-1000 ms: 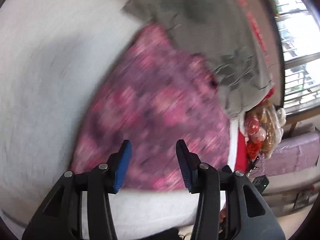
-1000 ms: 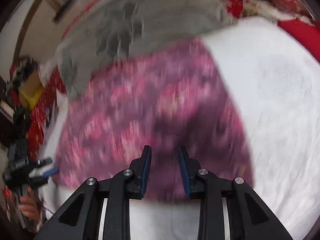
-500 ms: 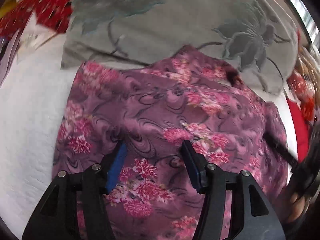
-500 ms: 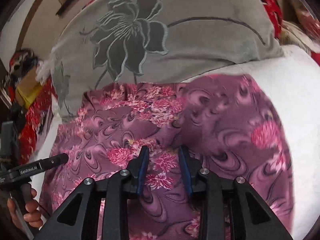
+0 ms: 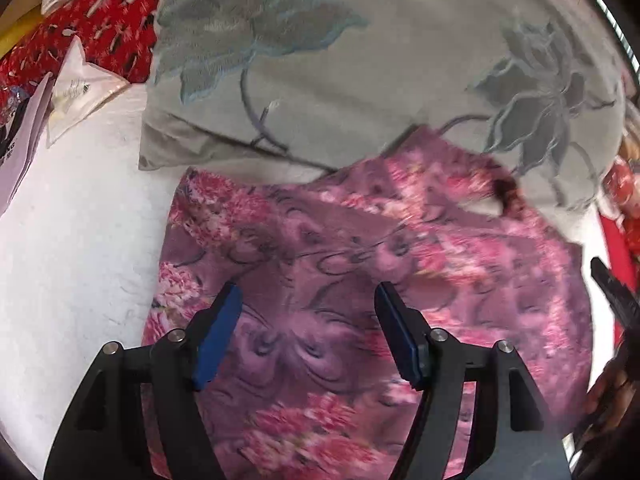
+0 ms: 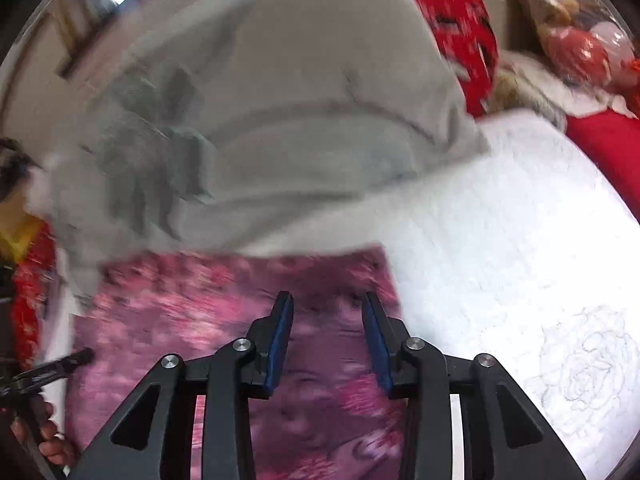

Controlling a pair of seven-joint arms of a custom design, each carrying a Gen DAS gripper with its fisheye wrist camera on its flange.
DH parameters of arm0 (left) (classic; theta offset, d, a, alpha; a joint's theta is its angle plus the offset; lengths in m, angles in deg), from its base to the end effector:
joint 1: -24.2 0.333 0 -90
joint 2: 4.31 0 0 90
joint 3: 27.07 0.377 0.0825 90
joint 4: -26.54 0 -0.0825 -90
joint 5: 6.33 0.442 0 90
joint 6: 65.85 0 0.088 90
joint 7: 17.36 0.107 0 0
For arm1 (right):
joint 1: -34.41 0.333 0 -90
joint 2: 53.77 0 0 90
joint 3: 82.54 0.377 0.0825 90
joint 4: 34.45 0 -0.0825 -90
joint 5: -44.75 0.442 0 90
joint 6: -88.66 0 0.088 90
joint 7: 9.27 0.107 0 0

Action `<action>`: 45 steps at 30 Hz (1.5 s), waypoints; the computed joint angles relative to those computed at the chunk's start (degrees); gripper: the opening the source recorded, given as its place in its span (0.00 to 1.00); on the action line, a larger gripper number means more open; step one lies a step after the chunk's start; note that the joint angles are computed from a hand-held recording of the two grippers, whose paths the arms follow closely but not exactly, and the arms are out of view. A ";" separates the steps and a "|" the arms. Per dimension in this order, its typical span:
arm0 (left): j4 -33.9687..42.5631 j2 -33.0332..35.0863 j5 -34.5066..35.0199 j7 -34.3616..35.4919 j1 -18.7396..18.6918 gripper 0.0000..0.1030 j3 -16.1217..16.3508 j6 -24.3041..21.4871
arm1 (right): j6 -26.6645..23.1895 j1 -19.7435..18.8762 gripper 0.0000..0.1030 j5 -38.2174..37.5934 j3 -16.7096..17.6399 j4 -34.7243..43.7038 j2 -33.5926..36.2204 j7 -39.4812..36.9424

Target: Fold small clothes

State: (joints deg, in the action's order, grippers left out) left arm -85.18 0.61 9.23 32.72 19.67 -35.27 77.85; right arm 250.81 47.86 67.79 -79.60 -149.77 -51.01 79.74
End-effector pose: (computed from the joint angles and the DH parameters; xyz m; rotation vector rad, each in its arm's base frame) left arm 0.6569 -0.1478 0.5222 -2.2142 1.6373 -0.5385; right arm 0.6438 0.1680 0.5511 -1.6435 1.6970 -0.3076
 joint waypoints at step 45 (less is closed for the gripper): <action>-15.75 -14.48 -33.40 17.66 -0.63 0.76 6.53 -3.88 | -8.93 6.68 0.55 -12.90 4.11 -11.45 -13.68 3.95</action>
